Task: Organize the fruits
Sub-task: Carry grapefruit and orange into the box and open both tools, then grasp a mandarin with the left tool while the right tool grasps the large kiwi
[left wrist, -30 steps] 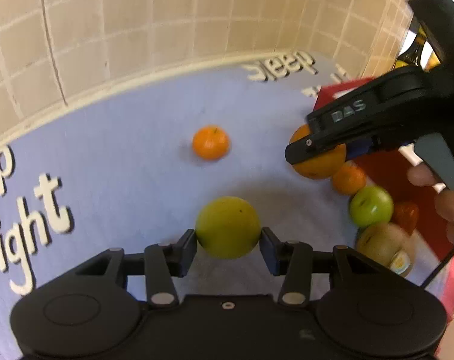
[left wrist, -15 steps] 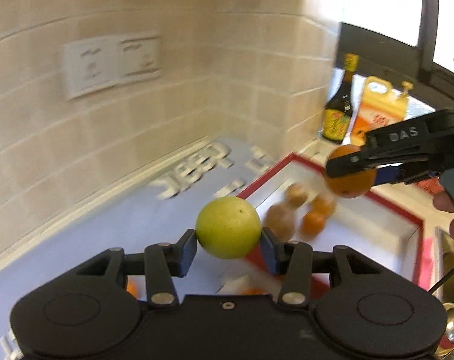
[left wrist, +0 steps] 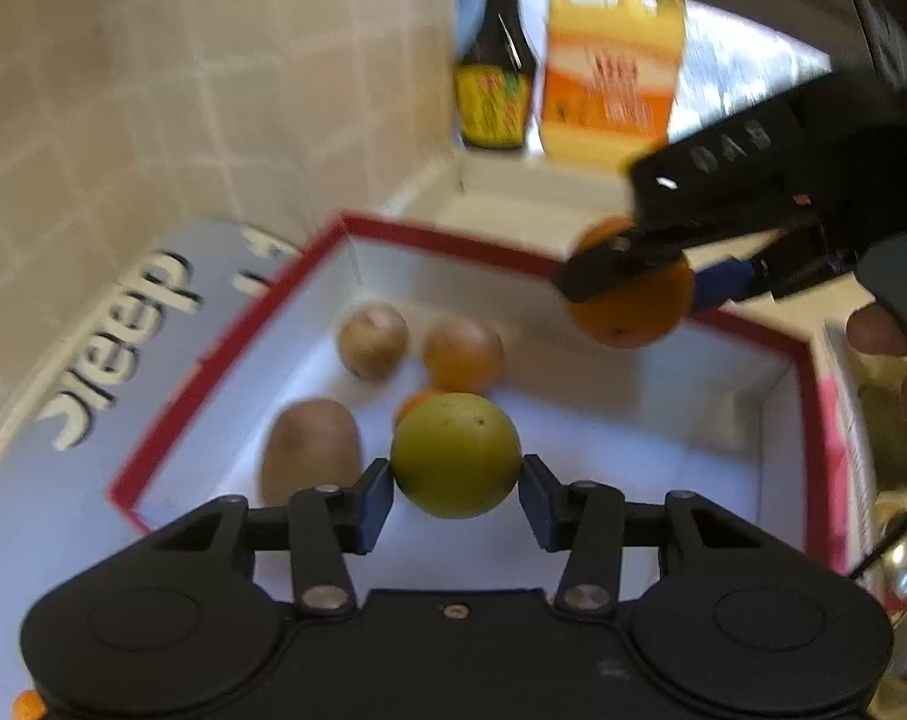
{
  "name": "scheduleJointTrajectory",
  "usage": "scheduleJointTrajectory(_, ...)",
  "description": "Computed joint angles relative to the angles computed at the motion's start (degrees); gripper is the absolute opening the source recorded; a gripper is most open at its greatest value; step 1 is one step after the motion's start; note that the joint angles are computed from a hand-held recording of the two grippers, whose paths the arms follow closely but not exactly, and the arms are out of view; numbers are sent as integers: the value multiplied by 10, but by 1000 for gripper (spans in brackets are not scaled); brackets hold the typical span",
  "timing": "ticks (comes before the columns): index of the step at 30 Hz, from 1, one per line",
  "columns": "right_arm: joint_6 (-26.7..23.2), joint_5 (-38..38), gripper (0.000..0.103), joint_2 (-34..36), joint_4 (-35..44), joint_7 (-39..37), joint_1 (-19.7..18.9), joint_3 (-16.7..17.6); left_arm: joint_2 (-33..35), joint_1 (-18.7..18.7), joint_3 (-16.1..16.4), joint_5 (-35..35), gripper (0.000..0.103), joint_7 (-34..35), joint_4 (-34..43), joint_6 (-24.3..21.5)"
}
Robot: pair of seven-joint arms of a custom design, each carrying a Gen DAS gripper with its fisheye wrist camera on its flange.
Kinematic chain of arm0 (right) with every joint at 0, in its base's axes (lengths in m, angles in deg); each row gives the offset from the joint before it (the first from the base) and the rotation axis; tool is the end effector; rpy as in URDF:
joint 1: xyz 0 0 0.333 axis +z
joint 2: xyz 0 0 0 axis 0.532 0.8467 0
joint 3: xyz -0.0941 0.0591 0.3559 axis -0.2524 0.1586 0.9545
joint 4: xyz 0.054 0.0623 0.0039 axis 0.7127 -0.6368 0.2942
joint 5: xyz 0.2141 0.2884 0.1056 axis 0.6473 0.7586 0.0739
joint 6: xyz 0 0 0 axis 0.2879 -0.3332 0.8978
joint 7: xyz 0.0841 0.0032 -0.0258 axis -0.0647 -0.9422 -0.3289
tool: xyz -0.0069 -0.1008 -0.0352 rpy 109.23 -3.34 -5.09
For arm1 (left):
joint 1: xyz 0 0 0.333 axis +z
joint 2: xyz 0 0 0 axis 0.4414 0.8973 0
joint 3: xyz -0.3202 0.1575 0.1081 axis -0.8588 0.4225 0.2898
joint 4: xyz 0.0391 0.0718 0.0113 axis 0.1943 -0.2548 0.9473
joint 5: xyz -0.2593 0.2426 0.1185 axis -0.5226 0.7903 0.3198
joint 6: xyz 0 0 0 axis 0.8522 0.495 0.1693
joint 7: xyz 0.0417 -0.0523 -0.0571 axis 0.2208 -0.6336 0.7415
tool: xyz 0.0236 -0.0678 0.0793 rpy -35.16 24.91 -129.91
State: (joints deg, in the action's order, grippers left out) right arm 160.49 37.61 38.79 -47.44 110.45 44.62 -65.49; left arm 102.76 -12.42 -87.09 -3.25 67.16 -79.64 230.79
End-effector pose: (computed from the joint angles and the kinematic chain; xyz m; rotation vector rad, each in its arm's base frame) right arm 0.4963 0.2722 0.3318 -1.5788 1.7948 -0.0668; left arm 0.4427 -0.4877 0.3167 -1.4583 2.1944 -0.7617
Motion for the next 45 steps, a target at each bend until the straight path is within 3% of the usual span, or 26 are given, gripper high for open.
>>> scheduleJointTrajectory(3,-24,22,58,20,22,-20,42,-26,22,11,-9,-41,55,60,14,12)
scheduleJointTrajectory(7,-47,40,58,47,46,-31,42,-17,40,3,4,-80,55,97,25,35)
scheduleJointTrajectory(11,-53,67,59,61,57,-42,61,-30,55,-5,9,-133,55,141,37,40)
scheduleJointTrajectory(18,-43,85,59,64,56,-60,69,-35,55,-44,58,-176,56,154,32,68)
scheduleJointTrajectory(20,-46,82,60,62,54,-60,55,-22,53,-56,72,-182,57,152,28,74)
scheduleJointTrajectory(22,-50,75,61,61,54,-59,34,-2,49,-71,89,-181,65,141,22,78)
scheduleJointTrajectory(25,-41,71,61,49,43,-52,18,11,29,-102,128,-144,66,92,3,94)
scheduleJointTrajectory(29,-28,77,61,11,20,-51,42,-12,-19,-157,193,-10,72,-64,-35,104)
scheduleJointTrajectory(32,-24,86,61,-22,2,-58,69,-36,-75,-186,212,87,72,-186,-87,63)
scheduleJointTrajectory(35,-23,101,61,-53,-13,-74,106,-60,-149,-198,205,144,72,-284,-166,-9)
scheduleJointTrajectory(39,-20,118,61,-78,-23,-108,149,-75,-268,-193,182,145,72,-379,-296,-115)
scheduleJointTrajectory(43,-26,97,61,-82,-20,-142,168,-54,-388,-169,149,102,72,-450,-416,-199)
scheduleJointTrajectory(45,-38,70,61,-75,-16,-151,162,-26,-424,-155,132,86,72,-473,-455,-221)
